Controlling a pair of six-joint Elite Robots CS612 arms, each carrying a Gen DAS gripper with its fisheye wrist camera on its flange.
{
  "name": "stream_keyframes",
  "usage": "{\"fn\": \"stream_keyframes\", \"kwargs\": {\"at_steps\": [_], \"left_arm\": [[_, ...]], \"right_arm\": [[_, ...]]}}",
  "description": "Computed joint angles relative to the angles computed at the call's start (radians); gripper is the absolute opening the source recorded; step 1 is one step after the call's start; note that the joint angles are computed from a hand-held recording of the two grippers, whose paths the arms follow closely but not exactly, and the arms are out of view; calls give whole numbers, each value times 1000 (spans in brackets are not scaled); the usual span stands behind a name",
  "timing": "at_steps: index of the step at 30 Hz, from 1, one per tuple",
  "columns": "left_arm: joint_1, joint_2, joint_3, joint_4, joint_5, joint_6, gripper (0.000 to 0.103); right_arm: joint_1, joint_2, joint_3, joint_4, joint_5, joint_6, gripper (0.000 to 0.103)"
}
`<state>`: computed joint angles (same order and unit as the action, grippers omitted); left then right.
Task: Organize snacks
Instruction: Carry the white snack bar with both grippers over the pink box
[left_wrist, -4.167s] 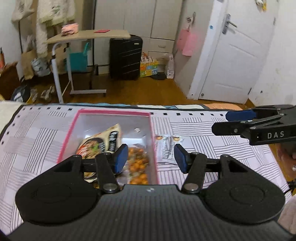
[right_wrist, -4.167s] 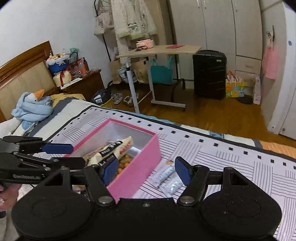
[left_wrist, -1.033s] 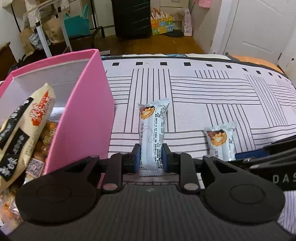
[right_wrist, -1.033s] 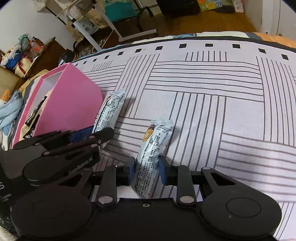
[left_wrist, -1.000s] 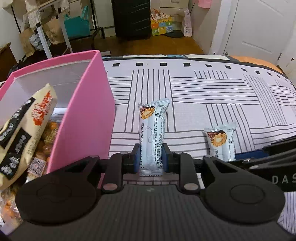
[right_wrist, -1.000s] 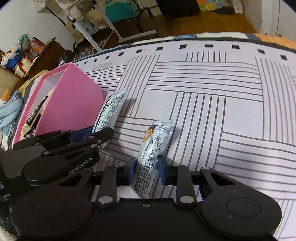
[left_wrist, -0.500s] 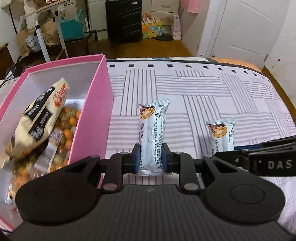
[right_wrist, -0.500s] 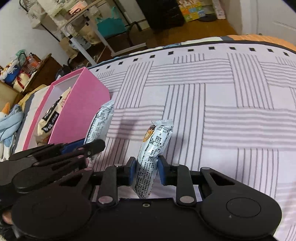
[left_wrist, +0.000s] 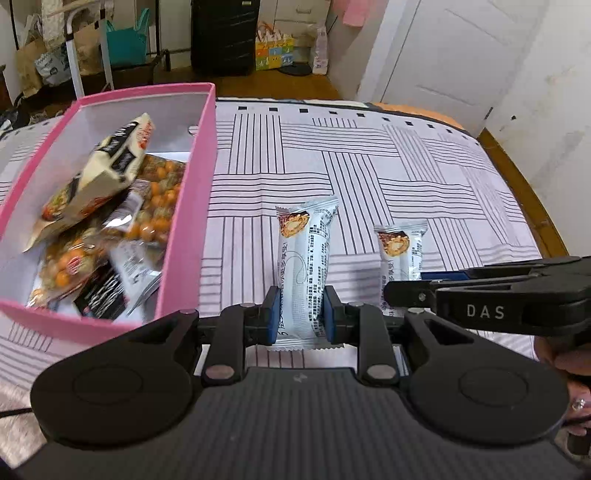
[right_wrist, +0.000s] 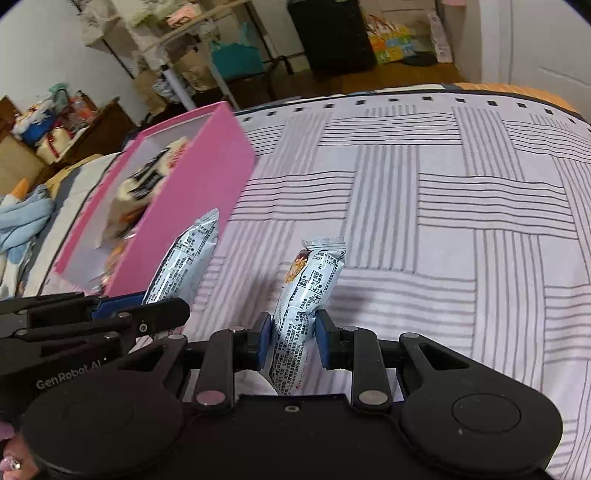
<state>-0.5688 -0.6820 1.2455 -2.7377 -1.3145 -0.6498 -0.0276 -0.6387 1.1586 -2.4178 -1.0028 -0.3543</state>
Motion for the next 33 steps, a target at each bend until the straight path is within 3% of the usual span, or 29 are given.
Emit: {"fn": "stream_keyframes", "kwargs": {"at_steps": [3, 10, 18, 24, 29, 33], "left_arm": [[-9, -38, 67, -43, 14, -6, 22], [-16, -138, 221, -156, 51, -15, 22], [-10, -197, 298, -267, 148, -32, 22], [24, -176, 261, -274, 169, -46, 23], [79, -120, 188, -261, 91, -67, 23], [103, -86, 150, -242, 38, -73, 23]], "right_arm": [[0, -28, 44, -10, 19, -21, 30], [2, -75, 66, 64, 138, -114, 31], [35, -86, 23, 105, 208, -166, 31], [80, -32, -84, 84, 171, -150, 31], [107, 34, -189, 69, 128, -101, 31], [123, 87, -267, 46, 70, -58, 31]]}}
